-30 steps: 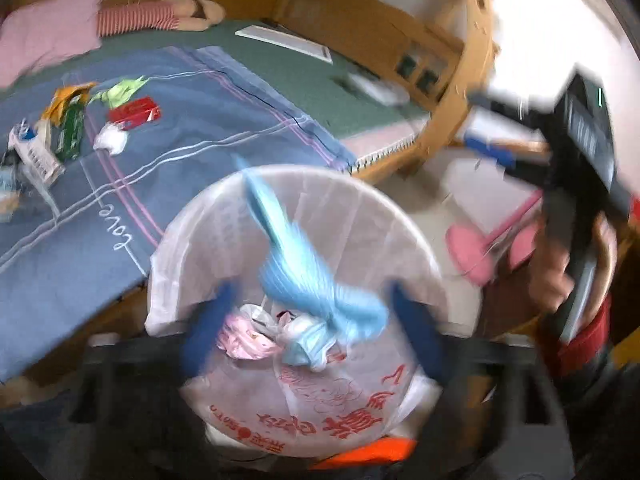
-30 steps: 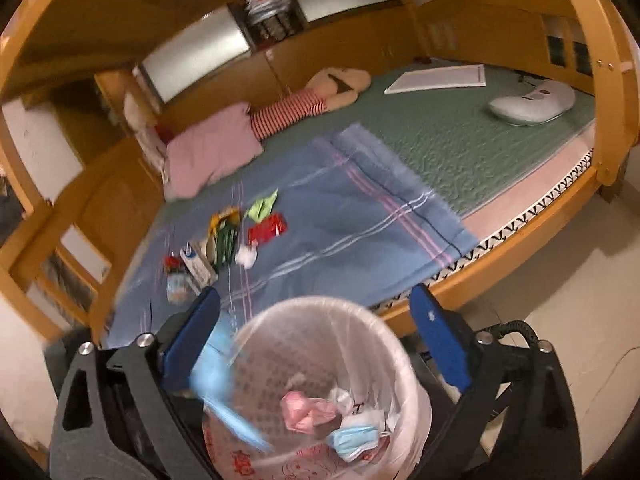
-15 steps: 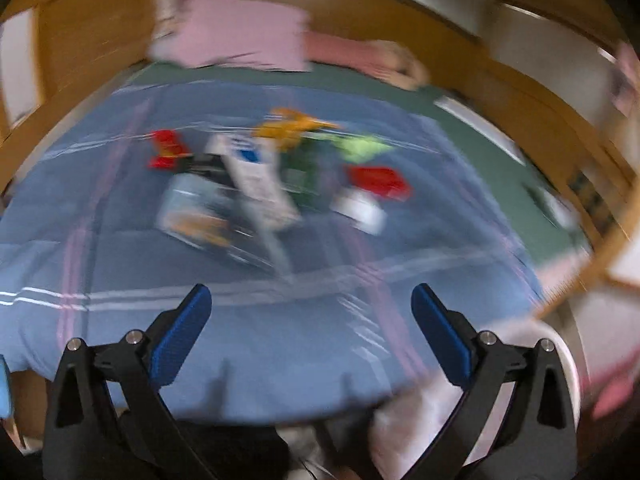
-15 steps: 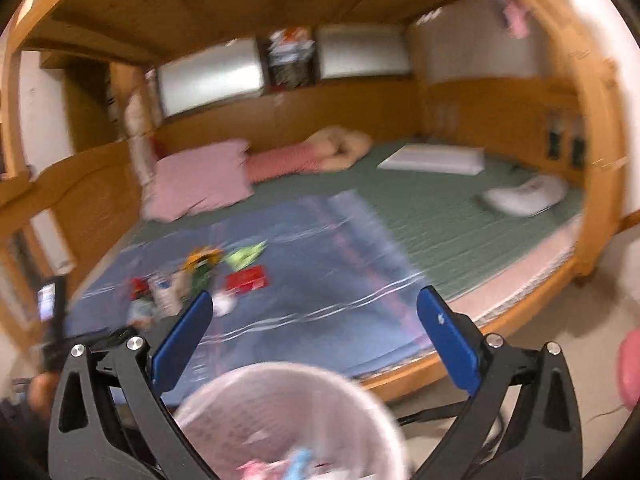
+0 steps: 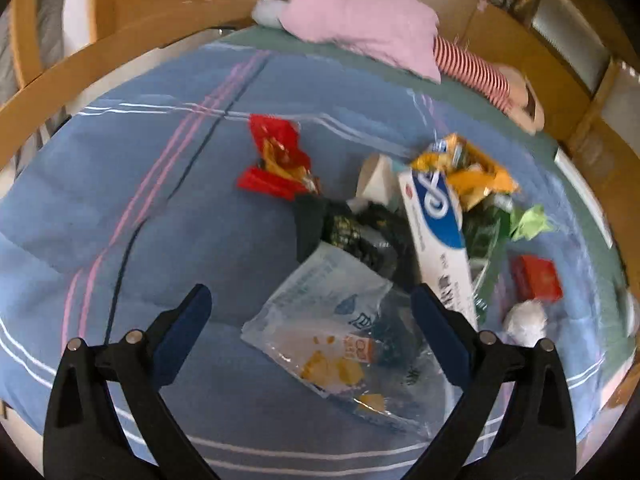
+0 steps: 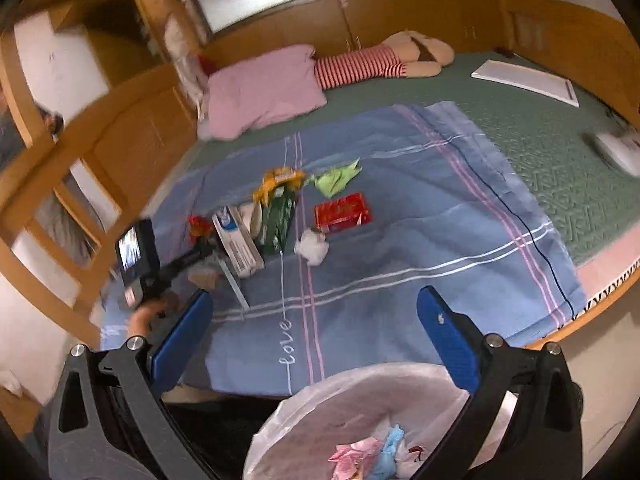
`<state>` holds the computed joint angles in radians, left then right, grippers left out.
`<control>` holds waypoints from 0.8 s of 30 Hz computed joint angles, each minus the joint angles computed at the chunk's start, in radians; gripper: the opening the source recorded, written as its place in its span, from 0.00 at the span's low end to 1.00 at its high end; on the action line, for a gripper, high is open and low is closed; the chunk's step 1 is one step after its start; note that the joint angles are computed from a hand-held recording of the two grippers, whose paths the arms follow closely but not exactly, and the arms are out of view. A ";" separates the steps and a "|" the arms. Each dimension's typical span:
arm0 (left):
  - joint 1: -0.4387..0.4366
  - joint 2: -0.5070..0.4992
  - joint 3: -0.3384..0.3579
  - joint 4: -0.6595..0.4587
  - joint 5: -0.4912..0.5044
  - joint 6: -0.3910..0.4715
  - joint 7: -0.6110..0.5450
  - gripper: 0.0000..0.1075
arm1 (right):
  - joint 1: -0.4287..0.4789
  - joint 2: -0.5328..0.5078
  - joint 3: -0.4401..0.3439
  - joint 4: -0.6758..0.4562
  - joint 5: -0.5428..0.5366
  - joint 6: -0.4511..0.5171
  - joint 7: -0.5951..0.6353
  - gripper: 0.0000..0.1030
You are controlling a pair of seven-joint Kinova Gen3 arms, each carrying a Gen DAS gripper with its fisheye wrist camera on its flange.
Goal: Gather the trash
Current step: 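Grasp the clear plastic bag with the left tool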
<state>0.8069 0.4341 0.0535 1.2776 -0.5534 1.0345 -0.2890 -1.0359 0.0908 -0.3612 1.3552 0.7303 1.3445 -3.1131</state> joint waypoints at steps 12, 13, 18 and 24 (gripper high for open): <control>0.010 -0.060 -0.005 0.097 0.022 -0.028 0.048 0.23 | -0.143 0.144 0.057 -0.147 -0.017 0.206 -0.092 0.97; 0.016 -0.084 0.008 0.124 -0.010 -0.035 0.086 0.22 | -0.152 0.157 0.064 -0.161 -0.028 0.219 -0.085 0.97; 0.132 -0.142 0.025 0.162 -0.207 0.044 0.177 0.20 | -0.185 0.177 0.093 -0.177 -0.070 0.217 -0.075 0.97; 0.199 -0.108 0.058 0.104 -0.303 0.240 0.223 0.20 | -0.222 0.163 0.096 -0.174 -0.043 0.233 -0.109 0.97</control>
